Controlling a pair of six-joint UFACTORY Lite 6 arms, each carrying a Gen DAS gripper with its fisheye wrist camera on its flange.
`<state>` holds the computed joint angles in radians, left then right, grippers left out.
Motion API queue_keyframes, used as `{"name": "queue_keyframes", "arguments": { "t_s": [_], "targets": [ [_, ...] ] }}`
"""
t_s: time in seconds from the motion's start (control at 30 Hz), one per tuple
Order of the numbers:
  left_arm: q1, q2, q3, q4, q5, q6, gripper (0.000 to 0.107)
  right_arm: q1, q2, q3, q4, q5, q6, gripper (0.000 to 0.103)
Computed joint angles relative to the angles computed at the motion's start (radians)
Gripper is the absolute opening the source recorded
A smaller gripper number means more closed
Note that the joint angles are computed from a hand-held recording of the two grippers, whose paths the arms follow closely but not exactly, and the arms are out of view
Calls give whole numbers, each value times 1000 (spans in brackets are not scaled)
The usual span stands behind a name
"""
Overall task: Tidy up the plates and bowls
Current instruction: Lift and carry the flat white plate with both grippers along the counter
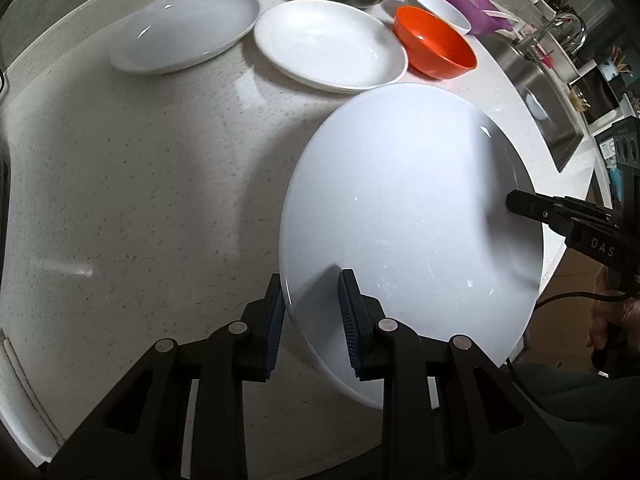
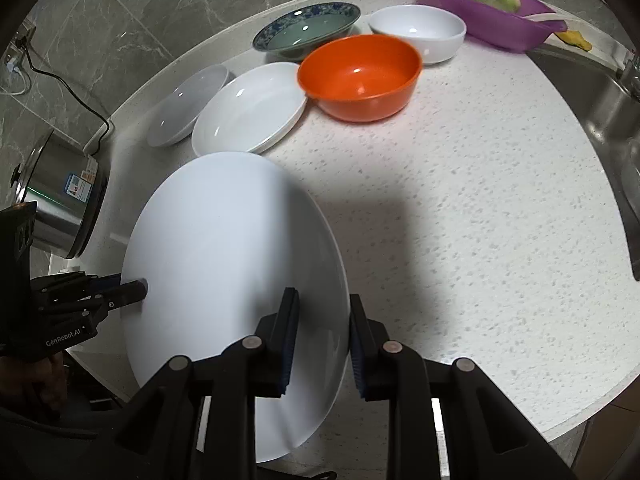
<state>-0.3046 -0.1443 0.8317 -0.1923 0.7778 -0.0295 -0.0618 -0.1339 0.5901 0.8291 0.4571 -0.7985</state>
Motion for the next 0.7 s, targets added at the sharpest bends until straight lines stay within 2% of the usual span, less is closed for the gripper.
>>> {"name": "queue_keyframes", "arguments": {
  "t_s": [0.33,0.7],
  "targets": [
    [48,-15,-65,8,-61,55,24,51,39,-41,163,-77,-160,25],
    [81,3,-101,-25,-114,95,24,128,115,-31,224,-156,-193,27]
  ]
}}
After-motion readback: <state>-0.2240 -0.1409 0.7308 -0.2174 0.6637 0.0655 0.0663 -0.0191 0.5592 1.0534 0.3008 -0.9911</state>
